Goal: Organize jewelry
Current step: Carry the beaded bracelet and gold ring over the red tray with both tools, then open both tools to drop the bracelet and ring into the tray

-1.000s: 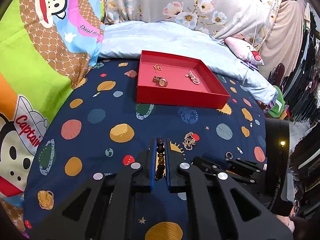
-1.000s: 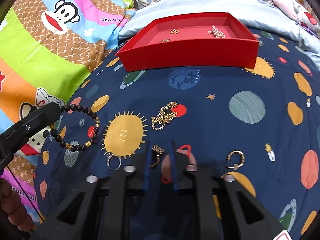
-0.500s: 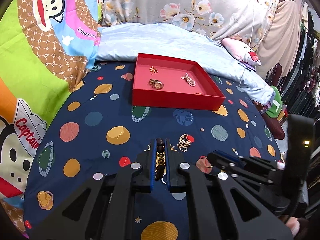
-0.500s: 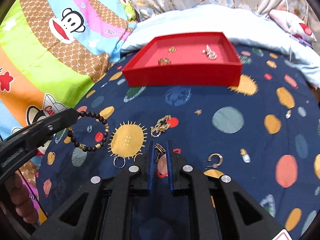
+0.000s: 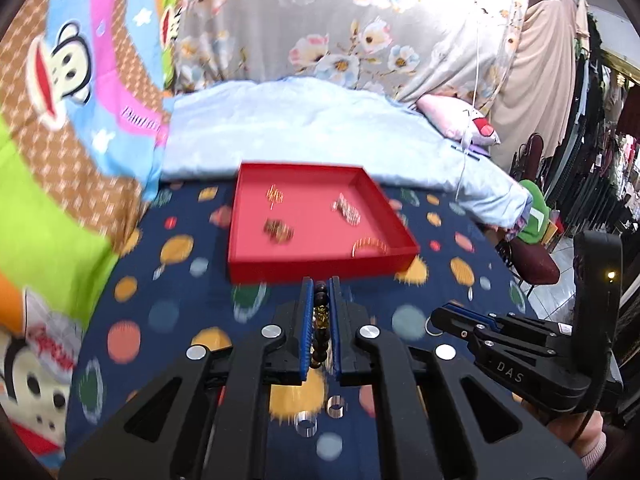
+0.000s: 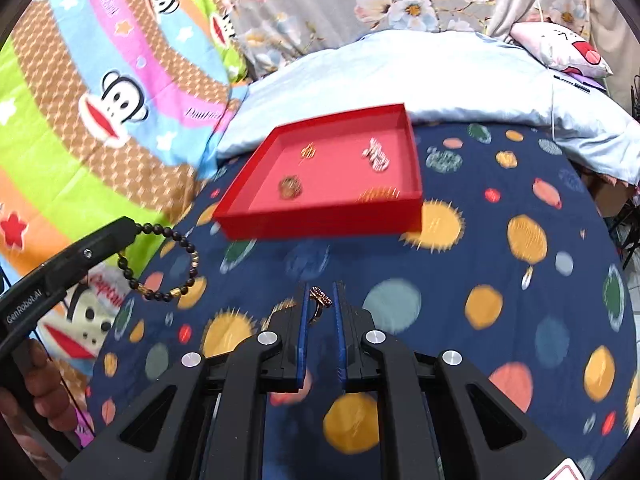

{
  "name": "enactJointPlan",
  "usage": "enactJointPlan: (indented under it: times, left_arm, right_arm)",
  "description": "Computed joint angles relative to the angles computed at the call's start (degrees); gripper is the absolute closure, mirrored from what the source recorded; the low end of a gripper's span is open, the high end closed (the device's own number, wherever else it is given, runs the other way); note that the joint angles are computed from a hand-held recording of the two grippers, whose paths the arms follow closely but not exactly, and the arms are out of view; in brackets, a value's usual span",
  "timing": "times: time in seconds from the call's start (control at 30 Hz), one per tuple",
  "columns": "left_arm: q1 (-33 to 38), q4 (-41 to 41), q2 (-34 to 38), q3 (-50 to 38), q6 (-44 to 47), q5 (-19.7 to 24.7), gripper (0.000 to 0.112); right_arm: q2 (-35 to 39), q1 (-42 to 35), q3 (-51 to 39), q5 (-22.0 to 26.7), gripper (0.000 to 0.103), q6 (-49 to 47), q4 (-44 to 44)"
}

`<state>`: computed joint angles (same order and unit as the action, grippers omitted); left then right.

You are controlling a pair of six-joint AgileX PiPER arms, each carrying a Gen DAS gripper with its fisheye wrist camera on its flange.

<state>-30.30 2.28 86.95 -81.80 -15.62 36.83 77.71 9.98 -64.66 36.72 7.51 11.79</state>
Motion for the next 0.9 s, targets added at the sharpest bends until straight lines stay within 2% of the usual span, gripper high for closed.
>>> enactJointPlan:
  times: [0.13, 0.3, 0.57, 0.83, 0.9]
  left_arm:
    - [1.53, -2.28, 8.29, -11.85, 3.58, 2.63, 0.105]
    - [2.13, -1.15, 17.66, -26.06, 3.69, 6.19, 0.105]
    - [3.62, -0.81, 33.82, -49.88, 3.82, 17.10, 0.105]
    - [3.90, 1.02, 44.70, -65.62, 3.27, 24.88, 0.105]
    - [4.08, 1.09, 49.14, -73.08, 3.36, 29.03, 0.105]
  right_arm:
    - [6.32, -4.06, -7.83, 1.16, 0.093, -4.21, 3.36]
    - [15.28, -6.98, -19.17, 2.85, 0.093, -6.41, 6.25]
    - [29.18, -7.31, -36.95, 6.91, 0.093, -3.57, 3.13]
    - [37.48, -5.37, -45.68, 9.78, 0.093, -1.61, -1.16]
    - [38.52, -4.91, -46.57, 9.69, 0.093, -1.25, -1.81]
